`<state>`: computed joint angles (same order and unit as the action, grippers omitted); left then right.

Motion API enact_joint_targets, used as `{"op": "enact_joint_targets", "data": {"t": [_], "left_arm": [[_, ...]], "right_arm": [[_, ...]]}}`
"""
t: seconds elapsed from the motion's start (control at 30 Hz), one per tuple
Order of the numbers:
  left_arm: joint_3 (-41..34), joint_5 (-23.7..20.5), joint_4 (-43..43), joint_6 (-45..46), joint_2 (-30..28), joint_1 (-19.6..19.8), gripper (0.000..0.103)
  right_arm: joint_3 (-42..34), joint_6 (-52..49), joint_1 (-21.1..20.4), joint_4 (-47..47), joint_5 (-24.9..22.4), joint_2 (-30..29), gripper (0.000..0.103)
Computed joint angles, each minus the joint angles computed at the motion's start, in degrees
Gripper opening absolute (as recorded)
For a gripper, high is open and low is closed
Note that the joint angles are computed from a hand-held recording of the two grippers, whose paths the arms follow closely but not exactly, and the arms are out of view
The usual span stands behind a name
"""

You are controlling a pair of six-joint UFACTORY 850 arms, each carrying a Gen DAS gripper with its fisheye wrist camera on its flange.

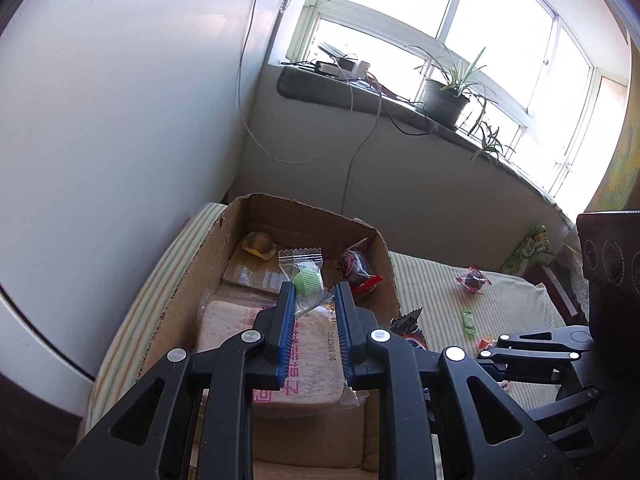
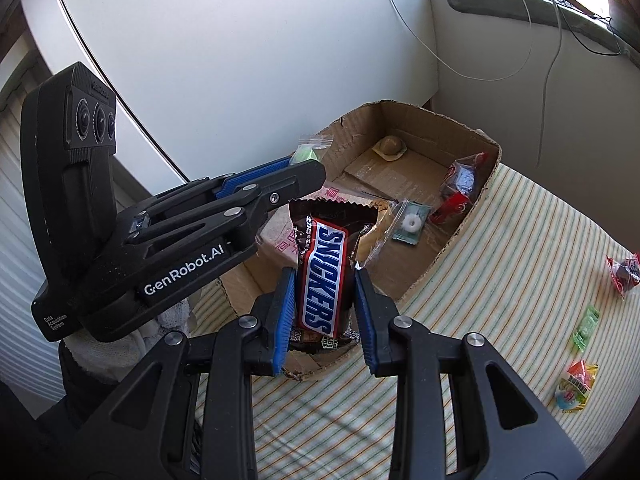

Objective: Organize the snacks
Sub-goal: 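Carry both snacks into the box and open both tools to drop them, then move both open tools back over the remaining snacks on the table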

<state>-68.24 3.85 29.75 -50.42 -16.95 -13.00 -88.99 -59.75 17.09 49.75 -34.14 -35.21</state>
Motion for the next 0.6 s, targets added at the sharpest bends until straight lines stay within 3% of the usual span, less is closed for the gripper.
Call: {"op": "enact_joint_targets", "data": {"t": [0.13,0.27,0.37,0.6], "left_arm": [[-0.1,-0.2,-1.8,1.8,0.0,0.1,0.018],[-0.4,-1.1,-14.6,14.1,-0.1,0.0,0.020],[-0.3,-1.0,-18.4,17.7,-0.1,0.0,0.024],[-0.3,-1.0,-12.4,11.8,0.0,0.1,0.024]], "right_arm": [[-1.2,0.7,0.1,-0.8,-0.3,-0.9,0.030],[-0.6,0.1,0.2,-0.5,0.7,-0.3,0.032],[0.3,-1.2,0.0,0.8,1.3,0.5,0.053],[1.5,-2.6,-0.1,1.0,2.4,1.6,0.058]]}}
